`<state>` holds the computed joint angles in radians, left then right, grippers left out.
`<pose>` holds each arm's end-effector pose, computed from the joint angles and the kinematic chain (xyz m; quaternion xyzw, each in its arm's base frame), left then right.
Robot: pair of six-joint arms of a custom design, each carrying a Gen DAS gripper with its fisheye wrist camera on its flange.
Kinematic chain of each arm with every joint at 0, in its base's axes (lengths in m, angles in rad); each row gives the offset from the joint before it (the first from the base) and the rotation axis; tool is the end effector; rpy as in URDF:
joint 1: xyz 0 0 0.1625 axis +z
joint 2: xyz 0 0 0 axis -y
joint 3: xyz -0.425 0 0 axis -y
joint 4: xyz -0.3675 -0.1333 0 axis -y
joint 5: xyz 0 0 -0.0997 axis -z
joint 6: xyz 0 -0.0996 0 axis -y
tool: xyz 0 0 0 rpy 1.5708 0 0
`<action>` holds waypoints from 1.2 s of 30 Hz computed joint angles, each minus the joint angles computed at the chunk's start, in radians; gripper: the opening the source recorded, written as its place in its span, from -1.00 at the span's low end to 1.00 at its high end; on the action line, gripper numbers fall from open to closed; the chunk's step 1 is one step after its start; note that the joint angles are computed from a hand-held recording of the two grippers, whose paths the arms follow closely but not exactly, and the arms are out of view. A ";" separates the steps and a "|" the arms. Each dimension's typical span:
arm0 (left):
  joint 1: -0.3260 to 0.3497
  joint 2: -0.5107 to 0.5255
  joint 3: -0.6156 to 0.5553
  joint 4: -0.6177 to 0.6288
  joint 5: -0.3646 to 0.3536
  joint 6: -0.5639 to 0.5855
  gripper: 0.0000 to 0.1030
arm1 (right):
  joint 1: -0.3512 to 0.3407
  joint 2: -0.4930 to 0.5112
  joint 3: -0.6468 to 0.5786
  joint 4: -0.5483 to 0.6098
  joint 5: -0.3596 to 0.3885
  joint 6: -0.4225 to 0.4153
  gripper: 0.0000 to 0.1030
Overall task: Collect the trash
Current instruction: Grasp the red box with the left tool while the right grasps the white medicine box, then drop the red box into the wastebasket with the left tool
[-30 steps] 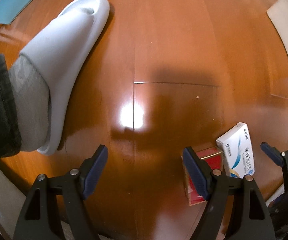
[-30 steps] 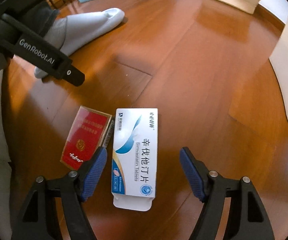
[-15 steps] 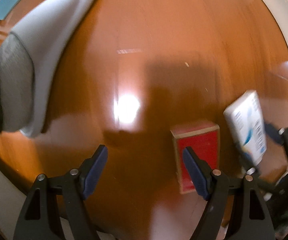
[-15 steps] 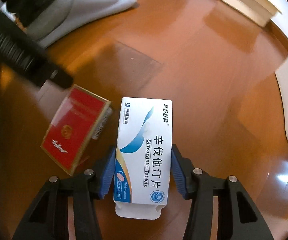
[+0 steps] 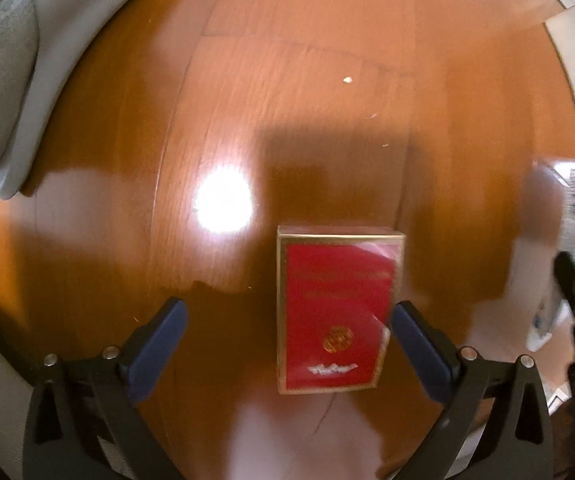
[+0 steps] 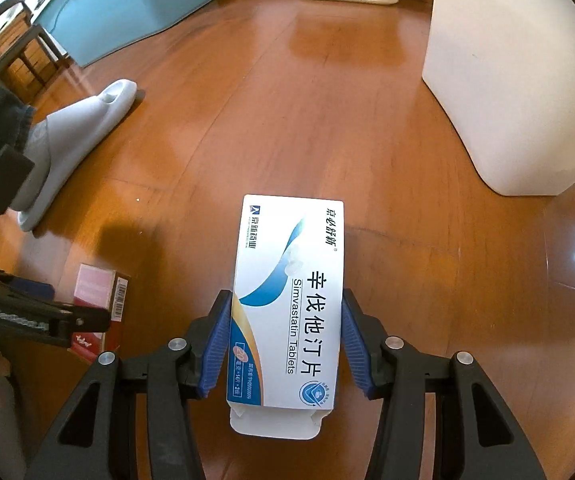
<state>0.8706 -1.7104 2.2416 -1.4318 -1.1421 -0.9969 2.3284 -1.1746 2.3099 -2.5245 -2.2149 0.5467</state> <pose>-0.0466 -0.3264 0.2643 -0.0672 0.9230 0.0617 0.3739 0.3301 -0.2421 0.1250 0.1280 -0.9364 0.1229 0.3027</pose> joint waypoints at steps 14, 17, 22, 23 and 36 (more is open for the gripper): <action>-0.075 0.087 0.003 -0.091 0.004 0.194 0.12 | -0.018 -0.006 0.055 -0.062 -0.009 -0.004 0.03; -0.066 0.103 -0.014 -0.118 -0.026 0.237 0.12 | -0.023 -0.005 0.055 -0.062 -0.006 -0.004 0.03; -0.118 0.115 -0.116 -0.109 0.045 0.373 0.11 | -0.024 -0.015 0.062 -0.064 -0.012 0.006 0.03; -0.126 0.122 -0.157 -0.126 0.091 0.427 0.11 | -0.025 -0.018 0.064 -0.063 -0.013 0.010 0.03; -0.246 0.601 -0.738 -0.750 0.120 1.127 0.11 | -0.024 -0.059 0.079 -0.066 -0.033 0.054 0.03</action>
<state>0.6243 -1.1095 1.5036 -2.1816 -1.0219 0.1299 2.3045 -1.2333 2.3888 -2.5906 -2.2475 0.6009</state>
